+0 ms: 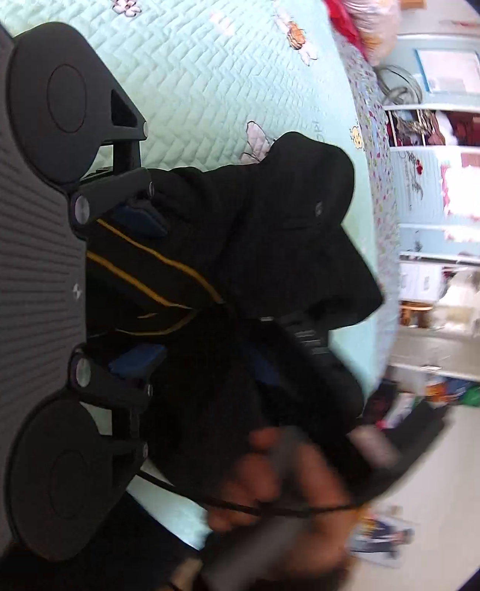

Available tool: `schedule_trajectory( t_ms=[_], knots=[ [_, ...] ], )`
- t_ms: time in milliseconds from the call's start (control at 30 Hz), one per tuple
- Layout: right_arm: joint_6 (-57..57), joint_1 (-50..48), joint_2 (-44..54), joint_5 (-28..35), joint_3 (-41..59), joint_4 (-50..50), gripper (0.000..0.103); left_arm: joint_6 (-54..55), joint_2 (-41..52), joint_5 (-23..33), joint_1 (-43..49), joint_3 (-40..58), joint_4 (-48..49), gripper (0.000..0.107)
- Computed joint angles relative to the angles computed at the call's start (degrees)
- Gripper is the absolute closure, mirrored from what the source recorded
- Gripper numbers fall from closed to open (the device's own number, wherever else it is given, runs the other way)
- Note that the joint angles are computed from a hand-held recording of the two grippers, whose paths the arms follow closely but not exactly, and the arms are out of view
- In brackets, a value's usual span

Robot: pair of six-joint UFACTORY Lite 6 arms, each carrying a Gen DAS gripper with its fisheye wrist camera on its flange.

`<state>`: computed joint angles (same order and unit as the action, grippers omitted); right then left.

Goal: Fold clothes

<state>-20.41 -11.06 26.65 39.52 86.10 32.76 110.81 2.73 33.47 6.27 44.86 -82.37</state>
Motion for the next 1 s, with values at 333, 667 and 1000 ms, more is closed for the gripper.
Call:
schedule_trajectory(
  t_ms=[333, 667, 1000],
  knots=[
    [1.19, 2.05, -3.2, 5.25, -1.43, 4.12, 0.052, -5.5, -9.33, -1.9, -5.74, -5.12, 1.3, 0.04],
    [-12.96, -4.66, -9.64, 7.99, -10.73, 24.47, 0.081, -9.74, -21.15, -0.87, -6.13, -13.5, 5.4, 0.038],
    [-17.95, -6.56, -11.78, 7.98, -17.25, 31.55, 0.086, -8.99, -21.13, 0.27, -1.35, -9.97, 0.91, 0.041]
  ],
)
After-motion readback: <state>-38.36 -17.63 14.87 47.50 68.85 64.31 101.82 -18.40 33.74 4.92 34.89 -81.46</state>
